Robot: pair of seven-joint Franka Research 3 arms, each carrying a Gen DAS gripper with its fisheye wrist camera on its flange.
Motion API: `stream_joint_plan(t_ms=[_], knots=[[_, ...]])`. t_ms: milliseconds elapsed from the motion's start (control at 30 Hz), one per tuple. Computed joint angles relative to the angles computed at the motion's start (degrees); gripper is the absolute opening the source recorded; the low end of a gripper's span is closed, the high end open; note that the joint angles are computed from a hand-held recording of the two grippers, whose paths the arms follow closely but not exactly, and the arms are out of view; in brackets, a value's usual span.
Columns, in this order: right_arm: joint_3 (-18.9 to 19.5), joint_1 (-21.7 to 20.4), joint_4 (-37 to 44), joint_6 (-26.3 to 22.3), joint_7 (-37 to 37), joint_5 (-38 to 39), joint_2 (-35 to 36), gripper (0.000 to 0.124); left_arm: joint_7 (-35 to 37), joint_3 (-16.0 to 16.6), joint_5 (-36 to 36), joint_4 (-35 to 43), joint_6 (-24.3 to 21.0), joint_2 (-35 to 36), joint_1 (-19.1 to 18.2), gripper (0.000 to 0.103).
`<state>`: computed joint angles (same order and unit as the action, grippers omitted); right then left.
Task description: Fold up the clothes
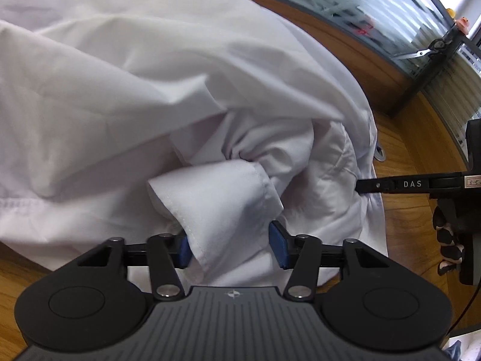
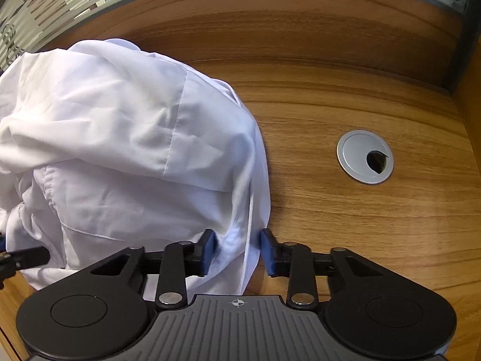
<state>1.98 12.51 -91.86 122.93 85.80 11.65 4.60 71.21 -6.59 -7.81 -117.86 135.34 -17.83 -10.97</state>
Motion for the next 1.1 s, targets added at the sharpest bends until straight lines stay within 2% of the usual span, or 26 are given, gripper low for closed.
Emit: stream_joint_plan(t_ms=[33,67,100,200,267,500,667,800,967,1100], knots=[[0.05,0.14,-0.29,0.27,-0.05,-0.76,-0.27,0.028,-0.41,-0.41,0.76,0.05,0.79,0.03,0.16,0.025],[0.12,0.43,-0.36,0.58,0.60,-2.30,-0.38,0.024,-0.35,-0.58,1.14,-0.04,1.97,-0.11,0.12,0.011],[0.19,0.72,-0.41,0.86,1.26,-3.87,-0.48,0.021,-0.43,-0.85,2.04,0.01,2.98,-0.37,0.21,0.008],[0.35,1.64,-1.15,2.64,4.45,-9.49,-1.38,0.015,-1.58,-1.80,6.64,-0.02,5.11,-2.18,1.07,0.005],[0.38,2.00,-1.69,4.11,7.45,-13.59,-2.29,0.014,-4.17,-2.05,9.09,0.50,4.91,-3.65,2.14,0.005],[0.17,1.28,-1.71,5.58,13.49,-23.20,-4.08,0.013,-14.61,-1.02,16.86,3.77,-0.73,-9.53,8.44,0.004],[0.35,0.78,-1.87,5.28,18.48,-28.78,-4.56,0.013,-22.05,-1.51,25.66,4.62,-9.01,-13.94,14.56,0.004],[0.43,0.35,-2.51,4.68,20.52,-30.73,-4.94,0.013,-27.23,-1.57,30.92,4.68,-20.04,-17.32,18.66,0.004],[1.21,0.64,-3.96,3.73,20.85,-31.20,-6.38,0.013,-28.51,-1.04,34.00,2.59,-28.23,-21.71,19.05,0.004],[2.09,1.18,-5.29,2.70,20.35,-31.86,-7.65,0.014,-29.63,-0.59,33.11,2.46,-33.63,-23.48,17.94,0.004]])
